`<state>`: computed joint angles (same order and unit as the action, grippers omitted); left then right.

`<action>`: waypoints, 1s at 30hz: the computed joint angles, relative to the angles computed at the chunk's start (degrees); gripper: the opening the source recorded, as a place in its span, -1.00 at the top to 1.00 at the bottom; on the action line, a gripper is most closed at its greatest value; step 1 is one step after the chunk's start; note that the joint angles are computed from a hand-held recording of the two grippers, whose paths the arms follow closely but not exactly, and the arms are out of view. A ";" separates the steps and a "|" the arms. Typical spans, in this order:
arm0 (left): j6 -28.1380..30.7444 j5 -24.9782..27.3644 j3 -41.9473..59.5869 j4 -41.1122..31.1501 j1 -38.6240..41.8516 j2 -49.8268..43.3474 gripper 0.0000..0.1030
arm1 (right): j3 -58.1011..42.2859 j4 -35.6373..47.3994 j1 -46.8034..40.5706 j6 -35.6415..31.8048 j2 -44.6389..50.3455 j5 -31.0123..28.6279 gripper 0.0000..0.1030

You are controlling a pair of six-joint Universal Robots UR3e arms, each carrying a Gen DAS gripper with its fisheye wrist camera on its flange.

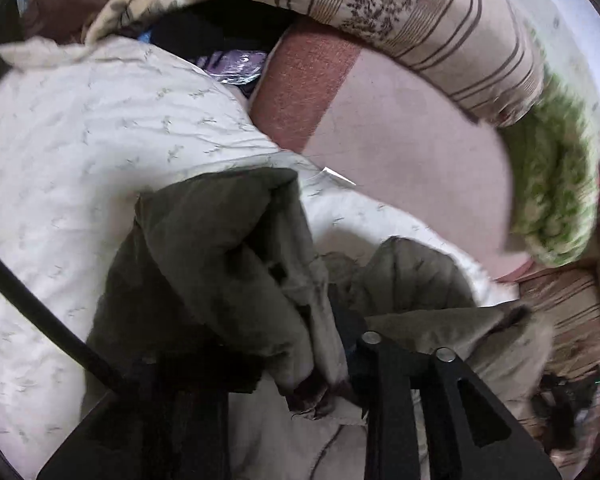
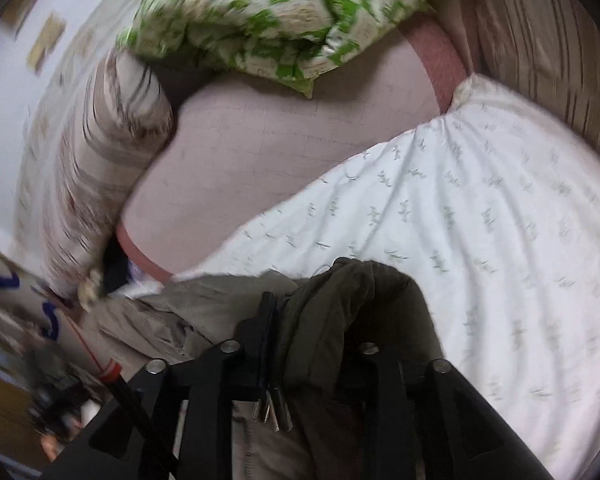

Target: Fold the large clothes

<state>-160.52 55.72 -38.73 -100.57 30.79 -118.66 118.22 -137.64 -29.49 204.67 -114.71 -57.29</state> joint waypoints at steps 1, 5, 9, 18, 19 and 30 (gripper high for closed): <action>0.83 -1.55 0.34 -1.36 0.74 0.03 0.39 | 0.71 -0.68 -0.59 0.32 -0.60 0.87 0.15; 6.25 -12.48 4.11 -13.38 5.80 -0.56 -0.04 | 3.53 -1.55 -3.40 -0.40 -7.25 1.52 -0.61; 8.13 -18.81 8.48 -20.75 8.19 -0.11 -0.20 | -0.64 -0.61 1.62 -2.13 -10.01 -7.78 -0.67; 20.96 -14.76 -7.21 -16.65 14.30 21.34 -0.23 | -12.36 -0.76 32.72 -2.56 5.02 -27.94 -0.06; 24.43 -14.74 -10.30 -18.18 16.50 24.45 -0.23 | -13.53 -1.79 35.76 -2.05 7.54 -29.55 -0.06; 55.60 -12.53 -48.54 -25.05 42.98 50.74 -0.27 | -40.96 -1.08 49.12 7.45 45.10 -52.10 -0.21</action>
